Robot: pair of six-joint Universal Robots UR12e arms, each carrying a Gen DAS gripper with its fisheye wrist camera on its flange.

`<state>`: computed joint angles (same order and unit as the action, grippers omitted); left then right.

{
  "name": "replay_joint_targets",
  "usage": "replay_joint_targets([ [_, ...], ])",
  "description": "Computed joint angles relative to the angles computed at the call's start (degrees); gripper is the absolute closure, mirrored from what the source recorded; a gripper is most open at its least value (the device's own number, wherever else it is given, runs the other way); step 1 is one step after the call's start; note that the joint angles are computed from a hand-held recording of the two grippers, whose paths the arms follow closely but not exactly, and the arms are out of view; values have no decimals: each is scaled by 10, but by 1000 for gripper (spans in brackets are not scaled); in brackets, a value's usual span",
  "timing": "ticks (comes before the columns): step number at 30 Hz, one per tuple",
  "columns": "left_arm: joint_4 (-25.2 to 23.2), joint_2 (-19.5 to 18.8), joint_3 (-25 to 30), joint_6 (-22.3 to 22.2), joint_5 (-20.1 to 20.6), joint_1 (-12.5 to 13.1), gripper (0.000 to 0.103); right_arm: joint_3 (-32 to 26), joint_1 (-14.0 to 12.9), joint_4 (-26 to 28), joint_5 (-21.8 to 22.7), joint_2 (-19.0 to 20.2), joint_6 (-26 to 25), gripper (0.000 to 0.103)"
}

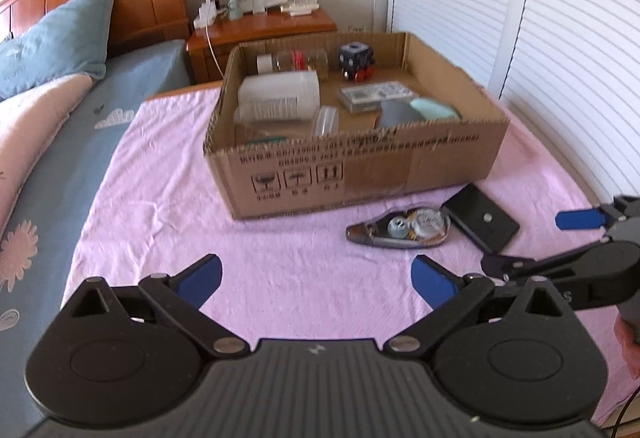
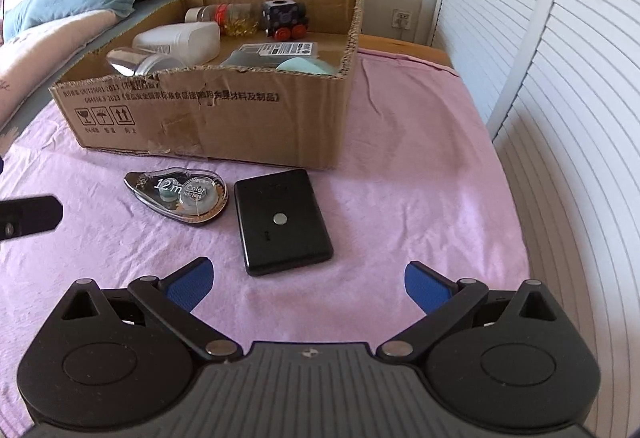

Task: Organize rigid objects
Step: 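Move the left gripper down to the correction-tape dispenser and close on it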

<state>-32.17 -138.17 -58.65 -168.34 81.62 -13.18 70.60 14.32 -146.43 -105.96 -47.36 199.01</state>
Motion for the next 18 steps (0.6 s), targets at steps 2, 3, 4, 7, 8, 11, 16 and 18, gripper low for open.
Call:
replay_joint_targets([
  [2, -6, -2, 0, -2, 0, 0, 3, -8, 0, 2, -4, 7, -2, 0],
  [3, -11, -3, 2, -3, -2, 1, 3, -10, 0, 3, -4, 9, -2, 0],
  [4, -15, -5, 5, -4, -3, 1, 3, -12, -1, 4, -4, 11, -1, 0],
  [7, -29, -10, 13, -5, -6, 0, 3, -10, -4, -4, -1, 13, 2, 0],
  [8, -34, -12, 16, -5, -7, 0, 3, -9, -5, -6, -3, 13, 4, 0],
  [11, -43, -18, 24, -3, -10, -1, 3, -4, -9, -9, -6, 10, 11, 0],
  [16, -70, -30, 45, -5, -16, -5, 3, 6, -11, -17, -11, 7, 11, 0],
  [18, -77, -34, 50, -5, -18, -7, 3, 9, -11, -17, -15, 4, 14, 0],
])
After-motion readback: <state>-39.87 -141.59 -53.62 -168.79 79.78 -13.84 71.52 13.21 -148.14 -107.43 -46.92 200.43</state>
